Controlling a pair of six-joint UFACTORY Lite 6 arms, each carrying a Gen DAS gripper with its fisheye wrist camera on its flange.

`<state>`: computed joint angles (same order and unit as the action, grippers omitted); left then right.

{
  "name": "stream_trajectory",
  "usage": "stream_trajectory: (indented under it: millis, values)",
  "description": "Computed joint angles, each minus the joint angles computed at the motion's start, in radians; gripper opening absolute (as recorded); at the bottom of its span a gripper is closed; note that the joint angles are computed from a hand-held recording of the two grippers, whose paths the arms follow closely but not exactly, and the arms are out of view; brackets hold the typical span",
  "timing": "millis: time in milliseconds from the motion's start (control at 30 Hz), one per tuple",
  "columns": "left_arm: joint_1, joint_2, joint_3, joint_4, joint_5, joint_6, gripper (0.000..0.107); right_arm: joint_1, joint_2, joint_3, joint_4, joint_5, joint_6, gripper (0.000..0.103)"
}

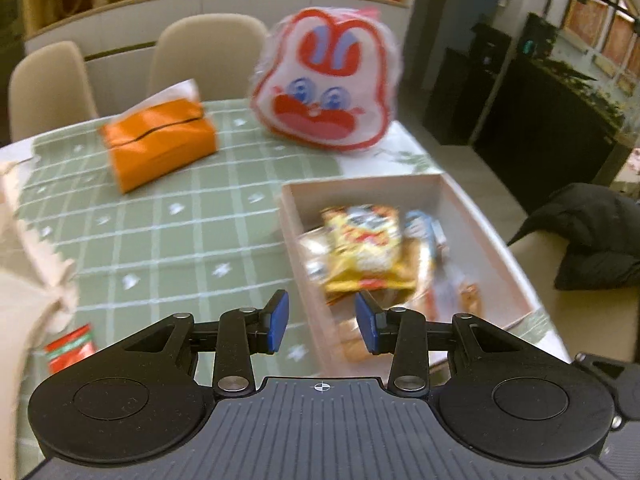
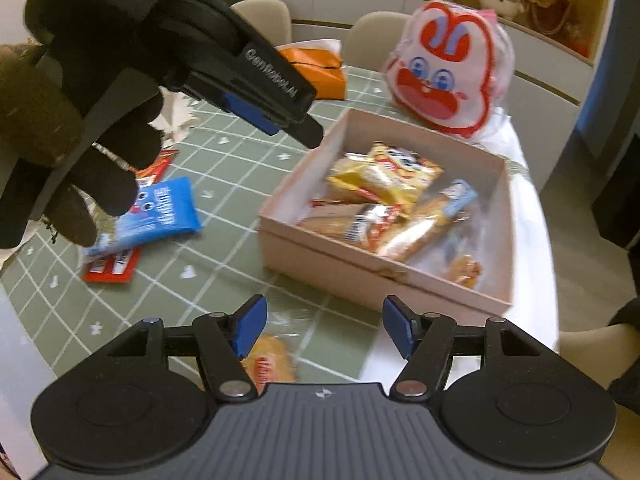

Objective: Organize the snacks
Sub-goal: 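Carry both packets into the pink box and open both tools, then grasp the long red spicy strip packet with the left tool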

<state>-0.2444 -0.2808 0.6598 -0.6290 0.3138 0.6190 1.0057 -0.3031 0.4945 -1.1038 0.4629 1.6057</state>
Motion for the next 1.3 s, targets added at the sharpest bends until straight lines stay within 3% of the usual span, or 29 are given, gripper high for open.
stream_trajectory:
  millis: [133,233,367,467,567,667,767,833,1000,1133,1200,1300]
  values:
    - [0.195,-0.077,-0.088,-0.145,0.059,0.244,0.042,0.045,0.116,0.082,-0.030,-0.020,0.063,0.066]
    - [0.498,-0.086,-0.123,-0.359,0.198,0.558,0.042,0.057,0.221,0.173,-0.049,-0.060,0.081,0.066]
    - [0.904,0.037,-0.095,-0.485,0.347,0.829,0.041,0.029,0.421,0.383,-0.040,-0.128,0.032,0.067]
    - [1.136,0.126,-0.059,-0.474,0.469,0.941,0.042,-0.028,0.622,0.642,0.187,-0.185,-0.211,0.075]
    - [1.285,0.225,-0.029,-0.438,0.517,0.990,0.041,-0.088,0.884,0.953,0.501,-0.238,-0.460,0.077]
    - [1.378,0.288,-0.016,-0.418,0.532,1.020,0.041,-0.104,1.122,1.260,0.815,-0.200,-0.675,0.077]
    - [1.419,0.339,0.008,-0.413,0.536,1.033,0.041,-0.085,1.292,1.499,0.878,-0.090,-0.792,0.076]
    - [1.409,0.346,0.006,-0.413,0.523,1.034,0.041,-0.041,1.287,1.466,0.710,-0.071,-0.707,0.075]
    - [1.279,0.304,-0.034,-0.456,0.483,1.025,0.041,0.089,1.003,0.968,0.187,-0.118,-0.295,0.074]
    - [1.026,0.295,-0.048,-0.560,0.277,0.955,0.041,0.186,0.755,0.615,-0.178,-0.050,0.123,0.074]
    - [0.920,0.329,-0.024,-0.571,0.175,0.888,0.041,0.255,0.637,0.476,-0.275,0.039,0.295,0.074]
    - [0.806,0.364,-0.008,-0.616,0.086,0.852,0.042,0.329,0.456,0.313,-0.271,0.125,0.400,0.074]
